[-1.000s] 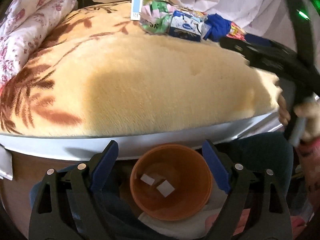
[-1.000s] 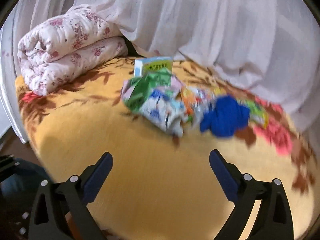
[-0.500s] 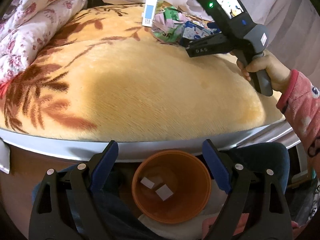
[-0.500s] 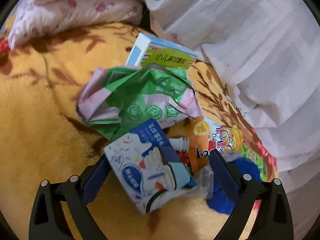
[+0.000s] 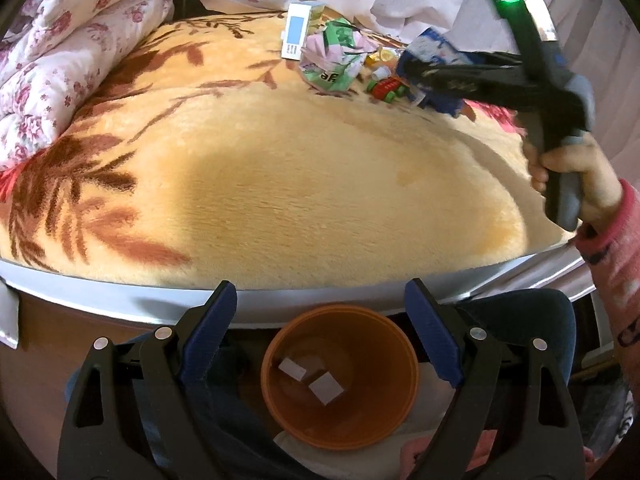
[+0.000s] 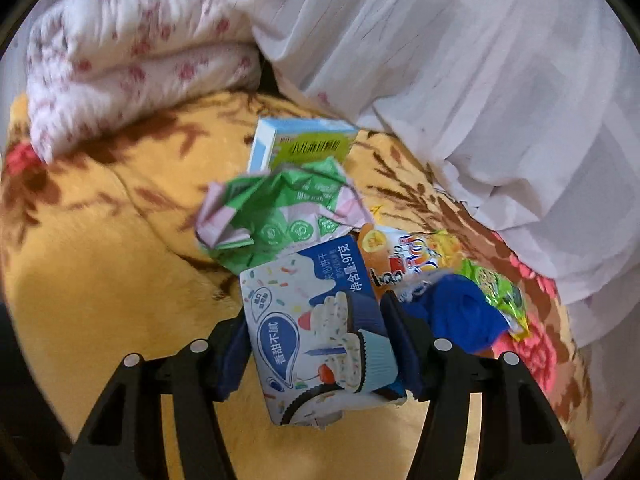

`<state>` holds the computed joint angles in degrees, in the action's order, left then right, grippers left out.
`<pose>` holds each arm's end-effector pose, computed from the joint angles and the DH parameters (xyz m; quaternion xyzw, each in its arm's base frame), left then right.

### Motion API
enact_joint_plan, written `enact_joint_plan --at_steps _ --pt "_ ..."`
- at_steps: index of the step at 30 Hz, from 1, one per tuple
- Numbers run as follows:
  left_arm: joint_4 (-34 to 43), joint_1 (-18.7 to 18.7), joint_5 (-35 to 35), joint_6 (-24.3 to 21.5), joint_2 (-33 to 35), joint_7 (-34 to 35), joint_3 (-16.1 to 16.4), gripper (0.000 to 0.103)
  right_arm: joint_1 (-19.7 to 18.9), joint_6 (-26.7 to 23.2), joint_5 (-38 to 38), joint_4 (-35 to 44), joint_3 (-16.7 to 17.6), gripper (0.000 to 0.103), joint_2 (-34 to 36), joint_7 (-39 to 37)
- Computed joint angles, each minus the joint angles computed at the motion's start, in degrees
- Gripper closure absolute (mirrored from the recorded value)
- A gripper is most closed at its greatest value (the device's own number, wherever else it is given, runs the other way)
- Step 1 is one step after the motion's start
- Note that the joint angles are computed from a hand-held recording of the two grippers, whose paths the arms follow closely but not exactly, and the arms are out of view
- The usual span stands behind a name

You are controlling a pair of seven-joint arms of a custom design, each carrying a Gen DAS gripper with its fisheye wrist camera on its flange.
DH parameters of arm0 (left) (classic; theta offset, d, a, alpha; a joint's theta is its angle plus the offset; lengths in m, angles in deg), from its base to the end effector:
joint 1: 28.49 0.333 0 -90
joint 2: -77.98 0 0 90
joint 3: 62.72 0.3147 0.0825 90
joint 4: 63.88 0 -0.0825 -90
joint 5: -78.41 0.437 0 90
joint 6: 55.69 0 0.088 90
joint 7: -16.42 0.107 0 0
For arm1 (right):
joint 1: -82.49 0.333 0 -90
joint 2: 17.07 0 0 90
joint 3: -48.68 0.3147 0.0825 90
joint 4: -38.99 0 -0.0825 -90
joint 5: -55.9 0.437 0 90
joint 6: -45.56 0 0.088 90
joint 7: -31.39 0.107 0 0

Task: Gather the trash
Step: 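Grasp the white-blue snack bag with the right tool, then grasp the crumpled pink-green wrapper with the left tool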

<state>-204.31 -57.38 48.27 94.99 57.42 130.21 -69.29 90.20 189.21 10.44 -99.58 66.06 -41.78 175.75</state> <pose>0.4264 -0.2903 0.4601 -0.4242 0.8520 -0.3044 0.0376 0.4554 0.2262 0.4901 -0.6559 0.6312 -0.3750 0.1751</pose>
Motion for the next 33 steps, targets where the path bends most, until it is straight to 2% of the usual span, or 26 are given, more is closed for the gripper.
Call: enact_joint_plan --at_steps 3,10,13,18,20,24,29,30,32,33 --pt "0.02 -0.15 -0.09 0.03 -0.05 0.20 -0.04 0.019 1.27 1.40 2.84 -3.61 -0.28 0.043 -5.80 1.65" --pt "3.78 -0.53 -1.65 2.43 3.75 1.97 -0.23 0.019 1.95 3.14 12.49 -12.97 2.89 0.043 -20.74 5.39" --pt "8.81 0.22 -1.97 4.47 8.72 2.37 -1.34 0.019 2.86 2.54 16.52 -16.45 4.77 0.043 -26.35 6.42" --pt "23.40 2.90 -7.07 0.69 20.79 3.95 -3.37 0.019 3.75 0.68 22.00 -19.81 7.61 0.043 -31.78 6.43" --pt "28.44 4.10 -5.48 0.32 25.14 1.80 -4.77 0.019 4.10 -0.04 23.27 -20.42 8.28 0.043 -32.81 5.91" --pt "40.57 4.51 4.54 -1.78 35.38 -8.52 -5.86 0.019 4.31 -0.77 24.91 -21.78 9.17 0.043 -35.12 6.03" --pt "50.39 5.70 9.53 -4.91 43.18 -15.83 -7.67 0.019 4.22 -0.13 26.53 -23.47 8.95 0.043 -36.76 6.22" --pt "51.65 5.84 10.66 -5.53 44.15 -17.20 -7.95 0.020 4.23 0.10 26.88 -23.72 8.83 0.043 -36.82 6.16" --pt "53.67 7.37 10.49 -7.07 45.79 -17.25 -9.93 0.039 4.04 0.22 27.34 -23.95 8.86 0.043 -36.74 6.01" --pt "54.41 7.43 11.87 -7.93 46.29 -18.50 -10.15 0.044 3.98 0.48 27.62 -24.21 8.75 0.043 -36.70 6.03"
